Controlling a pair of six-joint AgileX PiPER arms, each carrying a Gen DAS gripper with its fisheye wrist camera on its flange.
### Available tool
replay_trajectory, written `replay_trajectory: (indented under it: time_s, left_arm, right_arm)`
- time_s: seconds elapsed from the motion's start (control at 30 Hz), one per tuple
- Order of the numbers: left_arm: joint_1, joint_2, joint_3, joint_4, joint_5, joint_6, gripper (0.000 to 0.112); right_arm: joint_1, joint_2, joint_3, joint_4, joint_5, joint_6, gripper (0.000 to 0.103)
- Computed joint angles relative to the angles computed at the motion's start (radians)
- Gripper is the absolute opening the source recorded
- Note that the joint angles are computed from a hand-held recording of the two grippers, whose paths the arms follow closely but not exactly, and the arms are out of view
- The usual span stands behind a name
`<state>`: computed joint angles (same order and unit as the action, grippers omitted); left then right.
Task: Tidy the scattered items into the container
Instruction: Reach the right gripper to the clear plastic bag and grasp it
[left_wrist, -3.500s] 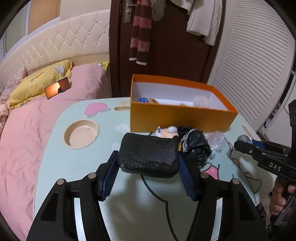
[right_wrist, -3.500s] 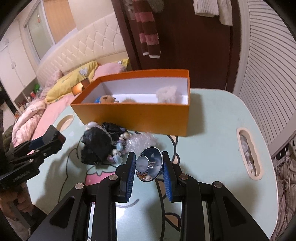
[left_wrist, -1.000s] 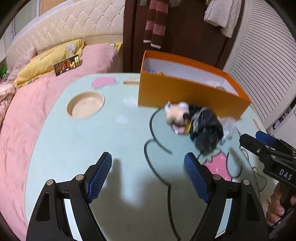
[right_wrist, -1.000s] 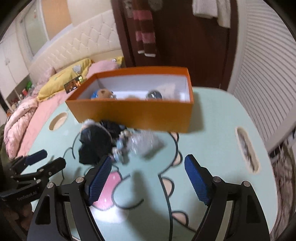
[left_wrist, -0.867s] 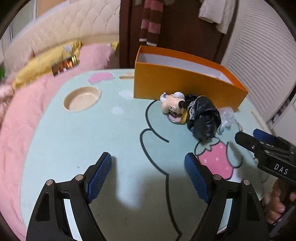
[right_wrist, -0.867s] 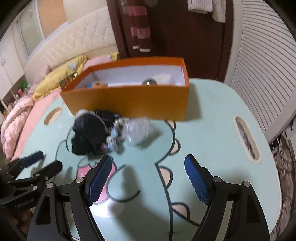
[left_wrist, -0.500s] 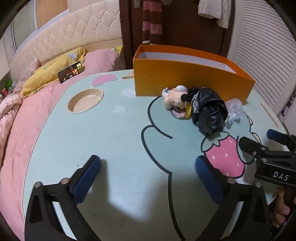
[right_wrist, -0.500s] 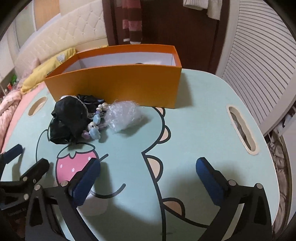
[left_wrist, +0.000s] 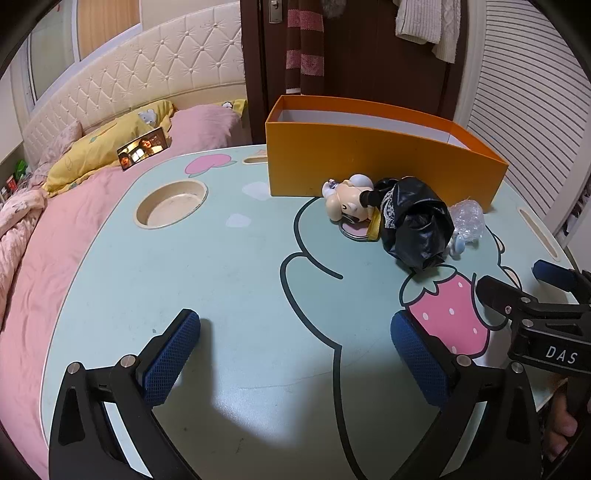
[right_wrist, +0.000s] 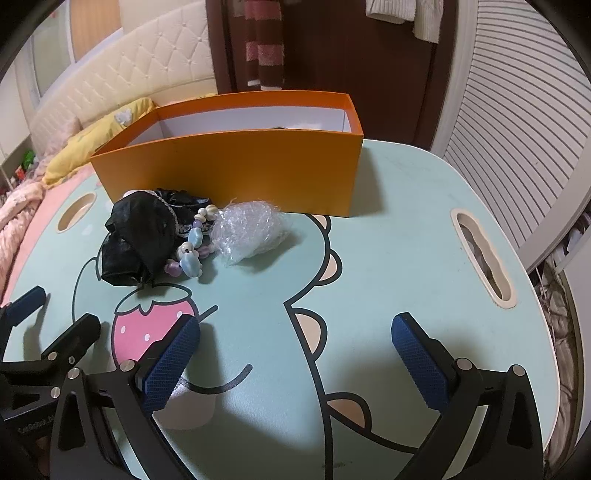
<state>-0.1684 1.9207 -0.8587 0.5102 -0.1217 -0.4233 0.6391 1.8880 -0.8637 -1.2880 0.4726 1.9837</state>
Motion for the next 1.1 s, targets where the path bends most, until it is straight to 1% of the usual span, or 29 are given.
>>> replay_trajectory:
  time_s: [0.33, 0.4, 0.43, 0.47, 0.63, 0.77, 0.9, 1.0, 1.03, 1.1]
  left_arm:
    - [0.001, -0.003, 0.003, 0.009, -0.001, -0.008, 0.103]
    - [0.001, -0.003, 0.003, 0.006, -0.001, -0.005, 0.103]
    - [0.002, -0.003, 0.004, 0.006, -0.002, -0.005, 0.103]
    - [0.001, -0.004, 0.004, 0.006, -0.001, -0.005, 0.103]
    - [0.002, -0.005, 0.005, 0.0, -0.002, 0.001, 0.103]
    - [0.001, -0.006, 0.007, -0.001, -0.001, 0.001, 0.103]
    - [0.001, -0.008, 0.008, 0.001, -0.001, 0.0, 0.103]
    - [0.001, -0.008, 0.009, 0.0, -0.002, 0.0, 0.103]
    - [0.001, -0.008, 0.009, 0.0, -0.002, 0.0, 0.103]
    - [0.001, -0.009, 0.01, -0.006, -0.002, 0.007, 0.103]
  right_arm:
    - [0.002, -0.002, -0.001, 0.005, 0.002, -0.002, 0.103]
    - [0.002, -0.008, 0.001, -0.004, 0.001, 0.005, 0.094]
    - [-0.001, -0.015, 0.003, -0.011, -0.004, 0.007, 0.083]
    - [-0.007, -0.022, 0.003, -0.013, -0.017, 0.004, 0.081]
    - [-0.046, -0.058, -0.005, -0.077, -0.08, 0.057, 0.08]
    - [-0.062, -0.043, -0.062, -0.008, -0.063, -0.034, 0.075]
    - [-0.092, -0.03, -0.099, 0.052, -0.096, -0.11, 0.074]
    - [-0.103, 0.003, -0.153, 0.145, -0.075, -0.232, 0.065]
    - [-0.112, 0.013, -0.166, 0.176, -0.079, -0.261, 0.059]
    - [-0.139, 0.021, -0.17, 0.216, -0.117, -0.278, 0.057]
